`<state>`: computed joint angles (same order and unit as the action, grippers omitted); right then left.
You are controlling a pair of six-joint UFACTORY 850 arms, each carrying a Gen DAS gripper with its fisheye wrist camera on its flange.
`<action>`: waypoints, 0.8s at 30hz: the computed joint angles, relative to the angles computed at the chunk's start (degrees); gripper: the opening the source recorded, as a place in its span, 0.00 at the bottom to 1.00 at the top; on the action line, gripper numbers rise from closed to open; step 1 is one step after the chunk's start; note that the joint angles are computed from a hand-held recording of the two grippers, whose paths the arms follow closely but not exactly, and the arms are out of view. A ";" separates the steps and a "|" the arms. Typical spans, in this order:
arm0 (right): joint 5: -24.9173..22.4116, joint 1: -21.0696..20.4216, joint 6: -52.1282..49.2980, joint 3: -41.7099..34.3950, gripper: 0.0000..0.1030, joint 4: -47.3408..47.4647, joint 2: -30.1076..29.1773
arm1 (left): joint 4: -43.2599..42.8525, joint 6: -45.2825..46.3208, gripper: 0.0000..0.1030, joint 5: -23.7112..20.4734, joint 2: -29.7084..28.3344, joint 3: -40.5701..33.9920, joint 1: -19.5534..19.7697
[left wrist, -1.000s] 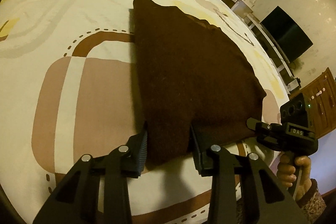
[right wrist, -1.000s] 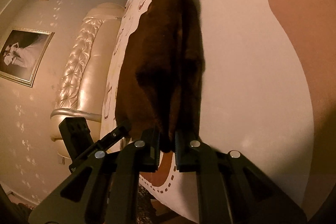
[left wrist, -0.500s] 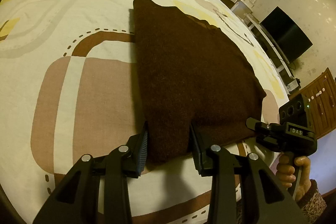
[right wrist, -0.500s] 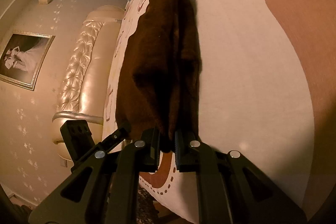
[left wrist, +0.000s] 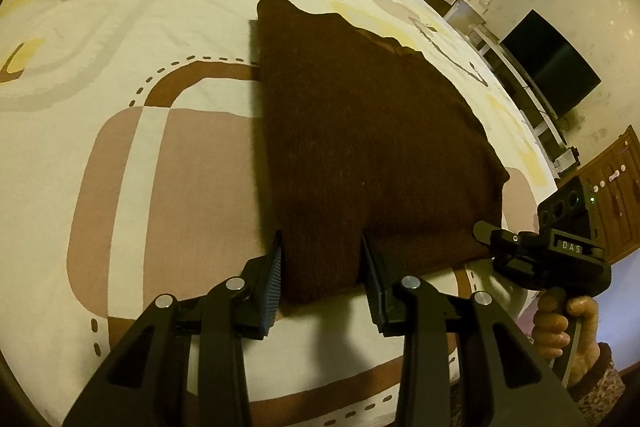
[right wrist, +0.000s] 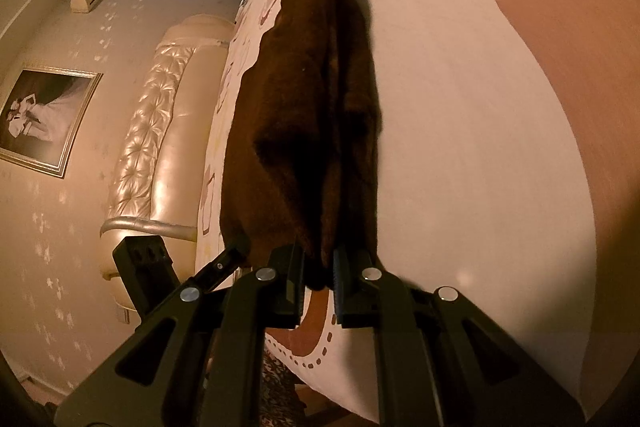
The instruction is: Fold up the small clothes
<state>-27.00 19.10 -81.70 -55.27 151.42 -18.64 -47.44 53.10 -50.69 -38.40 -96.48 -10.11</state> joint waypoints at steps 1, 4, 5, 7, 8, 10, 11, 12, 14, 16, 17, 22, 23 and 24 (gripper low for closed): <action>0.08 -0.06 -0.03 0.02 0.10 -0.05 0.03 | 0.02 -0.03 0.36 0.08 0.06 0.11 -0.05; 0.75 0.04 -0.47 -0.06 0.10 0.48 0.13 | 0.05 -0.13 0.36 0.20 0.01 0.07 -0.08; 0.93 0.09 -0.57 -0.09 0.10 0.63 0.16 | 0.03 -0.28 0.36 0.08 0.03 0.04 -0.05; 1.24 0.25 -0.58 -0.19 0.10 0.78 0.28 | -0.14 -0.42 0.35 -0.23 0.02 -0.08 -0.04; 1.77 0.25 -0.21 -0.36 0.11 0.02 0.34 | -0.85 -0.12 0.36 -1.03 -0.17 -0.38 0.21; 2.91 0.04 1.15 -0.47 0.19 -1.67 0.63 | -2.49 -0.04 0.38 -3.36 -0.92 -1.44 0.94; 2.55 -0.15 1.01 -0.12 0.24 -1.34 1.01 | -4.09 0.31 0.39 -5.16 -1.49 -2.12 1.59; 1.92 -0.45 -0.07 0.63 0.33 0.14 1.68 | -5.57 0.71 0.42 -6.61 -1.98 -2.78 2.19; 1.05 -1.04 -3.24 1.73 0.47 3.36 2.85 | -7.44 2.06 0.46 -7.55 -2.73 -3.98 2.97; 1.65 -2.06 -6.19 2.23 0.54 5.86 3.78 | -8.55 2.78 0.53 -7.81 -3.80 -5.74 3.35; 1.93 -2.59 -6.09 1.92 0.55 5.64 3.69 | -8.45 1.62 0.56 -9.03 -5.52 -8.31 3.38; 1.96 -5.22 -2.83 -2.20 0.56 1.61 0.16 | -6.43 -7.60 0.58 -13.95 -14.16 -20.88 2.38; 2.09 -5.50 -2.53 -2.90 0.56 1.55 -0.42 | -6.28 -9.11 0.58 -14.48 -15.00 -22.12 2.25; 1.71 -5.95 -2.73 -3.49 0.56 2.42 -1.05 | -6.52 -10.32 0.58 -15.15 -15.78 -23.24 2.24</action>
